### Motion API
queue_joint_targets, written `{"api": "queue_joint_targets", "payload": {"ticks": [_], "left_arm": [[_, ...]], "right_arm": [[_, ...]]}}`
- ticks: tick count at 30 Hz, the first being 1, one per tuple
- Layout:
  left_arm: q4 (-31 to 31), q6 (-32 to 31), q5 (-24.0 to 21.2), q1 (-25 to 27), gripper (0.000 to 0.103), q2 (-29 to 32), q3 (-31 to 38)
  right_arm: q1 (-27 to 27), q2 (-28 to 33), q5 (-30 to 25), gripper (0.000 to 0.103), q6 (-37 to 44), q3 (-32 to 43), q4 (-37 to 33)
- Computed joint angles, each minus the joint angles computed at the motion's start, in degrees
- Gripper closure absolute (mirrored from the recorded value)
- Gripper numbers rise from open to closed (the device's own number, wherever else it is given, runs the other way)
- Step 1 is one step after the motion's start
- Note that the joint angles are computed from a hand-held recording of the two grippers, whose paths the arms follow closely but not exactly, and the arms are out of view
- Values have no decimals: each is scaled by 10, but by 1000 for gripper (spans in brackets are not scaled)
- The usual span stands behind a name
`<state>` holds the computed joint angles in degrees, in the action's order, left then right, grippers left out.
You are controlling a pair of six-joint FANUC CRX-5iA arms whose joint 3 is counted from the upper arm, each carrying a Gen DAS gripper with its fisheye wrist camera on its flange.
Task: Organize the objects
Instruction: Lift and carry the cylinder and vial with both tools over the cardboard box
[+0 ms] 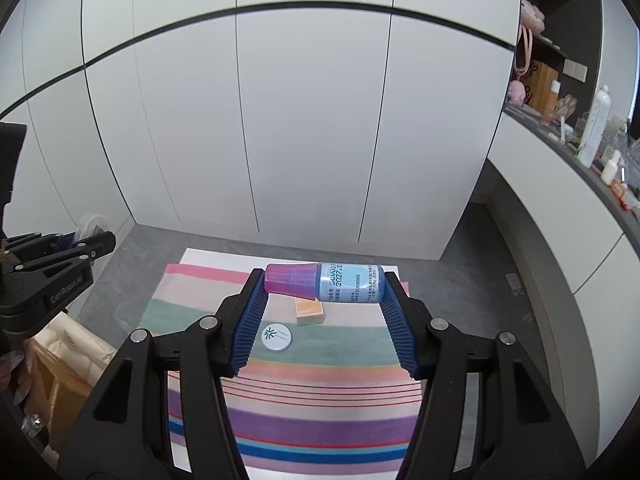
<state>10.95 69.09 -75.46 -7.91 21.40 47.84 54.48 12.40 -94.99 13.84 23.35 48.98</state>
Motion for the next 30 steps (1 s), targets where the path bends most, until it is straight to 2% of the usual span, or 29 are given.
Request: {"api": "queue_joint_targets", "payload": {"ticks": [5,13,17,22,24,26,30], "left_arm": [[5,-17,4,12,87,-35,-35],[20,-36,11,37,87,-97,-103],[29,-51,36,58,87,-149,-170],[44,-84,27,87,87,-195,-226],[57,-102,64,108,87,-241,-289],[77,-135,83,129,87,-278,-340],[102,-179,66,164,87,-321,-397]], "right_arm": [[23,12,-32,44,0,35,9],[59,10,-77,44,-19,52,2],[82,15,-111,43,-26,61,-8],[126,2,-129,44,-67,48,-23],[146,-13,-122,43,-84,29,-26],[169,-24,-118,43,-113,12,-30],[211,-34,-117,43,-168,-13,-37]]}}
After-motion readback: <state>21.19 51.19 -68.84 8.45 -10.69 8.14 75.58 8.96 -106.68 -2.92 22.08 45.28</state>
